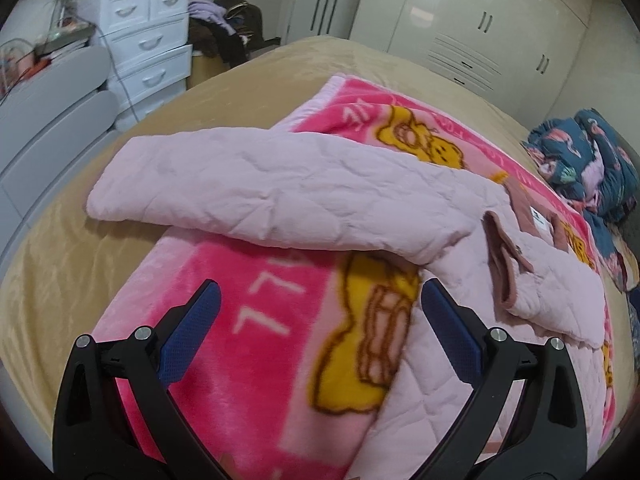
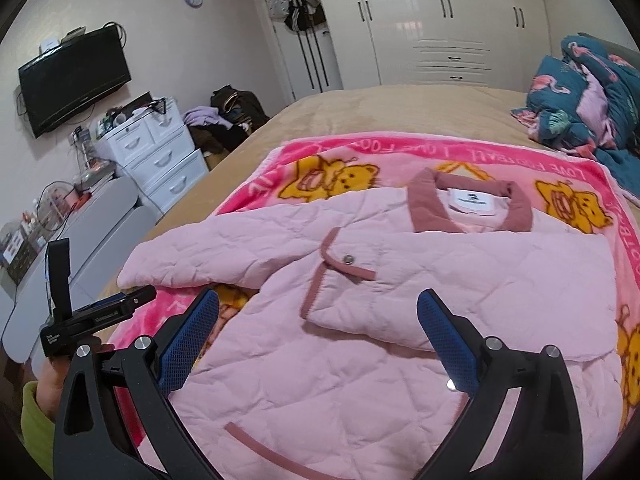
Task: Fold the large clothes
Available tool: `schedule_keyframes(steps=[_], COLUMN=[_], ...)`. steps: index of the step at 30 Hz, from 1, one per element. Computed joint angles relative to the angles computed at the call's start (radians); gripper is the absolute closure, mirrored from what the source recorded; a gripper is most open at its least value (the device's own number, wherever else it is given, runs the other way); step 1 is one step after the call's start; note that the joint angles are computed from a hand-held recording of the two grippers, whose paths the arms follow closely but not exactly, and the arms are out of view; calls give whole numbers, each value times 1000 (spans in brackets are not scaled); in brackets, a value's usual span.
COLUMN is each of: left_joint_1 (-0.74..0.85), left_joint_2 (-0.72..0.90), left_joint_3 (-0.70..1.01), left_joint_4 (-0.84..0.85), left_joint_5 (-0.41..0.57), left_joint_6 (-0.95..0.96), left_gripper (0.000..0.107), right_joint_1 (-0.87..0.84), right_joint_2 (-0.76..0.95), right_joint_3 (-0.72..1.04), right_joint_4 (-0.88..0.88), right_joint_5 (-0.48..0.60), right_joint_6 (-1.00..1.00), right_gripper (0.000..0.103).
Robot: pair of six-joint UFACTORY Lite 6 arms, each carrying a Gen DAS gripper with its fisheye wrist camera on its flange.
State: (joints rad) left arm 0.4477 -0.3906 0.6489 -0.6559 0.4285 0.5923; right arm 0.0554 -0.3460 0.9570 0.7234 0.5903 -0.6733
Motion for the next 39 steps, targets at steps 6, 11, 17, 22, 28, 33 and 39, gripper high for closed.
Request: schedule_keyframes(steps=[6, 11, 17, 22, 28, 33, 39], left_joint_1=[92, 163, 238, 317, 380, 415, 448], left_joint_2=[47, 126, 225, 324, 406, 465, 545], left_joint_3=[10, 33, 54, 84, 123, 163, 211], left_joint_4=[-114, -213, -336, -451, -533, -576, -632], left_joint_5=[23, 41, 43, 78, 115, 110, 141], left_joint_6=[147, 254, 375, 469, 526, 541, 555], left_gripper=[13, 13, 13, 13, 13, 13, 13], right_joint_1=[133, 238, 329, 392, 451, 503, 537], right_joint_2=[44, 95, 175, 244, 336, 439, 505], right_joint_3=[18, 40, 70, 100, 142, 203, 239], right_joint_4=[-74, -146, -202, -250, -234, -268, -249], right_joint_5=[-63, -112, -163, -200, -243, -260, -269], right_joint_6=[95, 182, 243, 296, 292, 326, 314], right_gripper=[4, 4, 4, 4, 4, 4, 4])
